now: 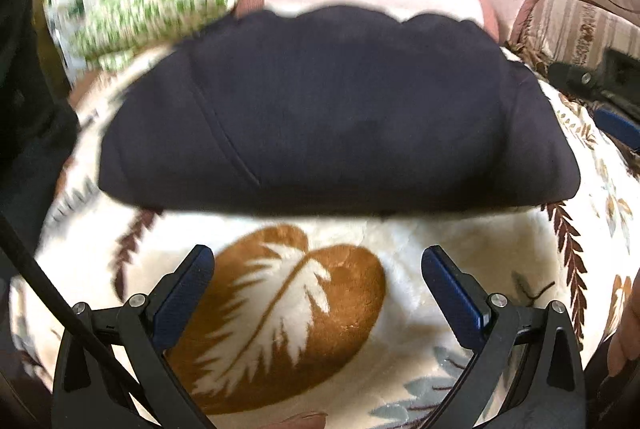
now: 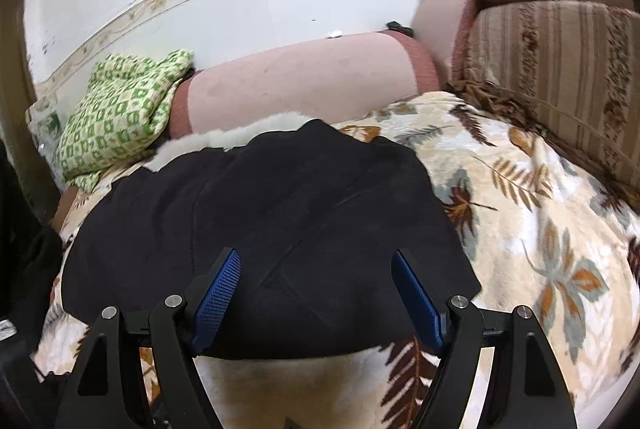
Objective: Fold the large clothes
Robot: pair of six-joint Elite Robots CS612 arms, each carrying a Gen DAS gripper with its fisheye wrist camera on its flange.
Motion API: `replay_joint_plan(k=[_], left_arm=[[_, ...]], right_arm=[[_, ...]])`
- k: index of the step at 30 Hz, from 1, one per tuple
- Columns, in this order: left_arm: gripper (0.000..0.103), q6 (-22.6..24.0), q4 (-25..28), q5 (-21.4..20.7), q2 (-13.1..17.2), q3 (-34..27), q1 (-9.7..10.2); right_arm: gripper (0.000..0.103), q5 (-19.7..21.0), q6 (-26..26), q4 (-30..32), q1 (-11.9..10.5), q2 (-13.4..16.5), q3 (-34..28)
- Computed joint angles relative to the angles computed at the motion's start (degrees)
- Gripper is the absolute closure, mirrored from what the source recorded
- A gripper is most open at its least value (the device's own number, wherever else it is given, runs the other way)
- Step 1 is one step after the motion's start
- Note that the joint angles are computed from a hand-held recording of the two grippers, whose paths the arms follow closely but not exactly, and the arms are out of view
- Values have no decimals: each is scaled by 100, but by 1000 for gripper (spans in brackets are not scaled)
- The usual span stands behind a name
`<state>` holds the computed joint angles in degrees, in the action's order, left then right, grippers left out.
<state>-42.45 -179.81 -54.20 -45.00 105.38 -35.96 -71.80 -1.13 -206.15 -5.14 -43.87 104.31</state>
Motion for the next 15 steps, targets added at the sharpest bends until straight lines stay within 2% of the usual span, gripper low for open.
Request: replay_joint_plan(k=[2, 6, 15], left_arm=[[0, 84, -163, 154, -48, 82, -65], [0, 21, -336, 119, -118, 191, -85], [0, -202, -108, -7, -150, 195, -83]], right_arm=[[21, -38, 78, -97, -36, -41, 102], [18, -203, 149, -393, -119, -83, 364], [18, -303, 232, -142, -191, -82, 427]])
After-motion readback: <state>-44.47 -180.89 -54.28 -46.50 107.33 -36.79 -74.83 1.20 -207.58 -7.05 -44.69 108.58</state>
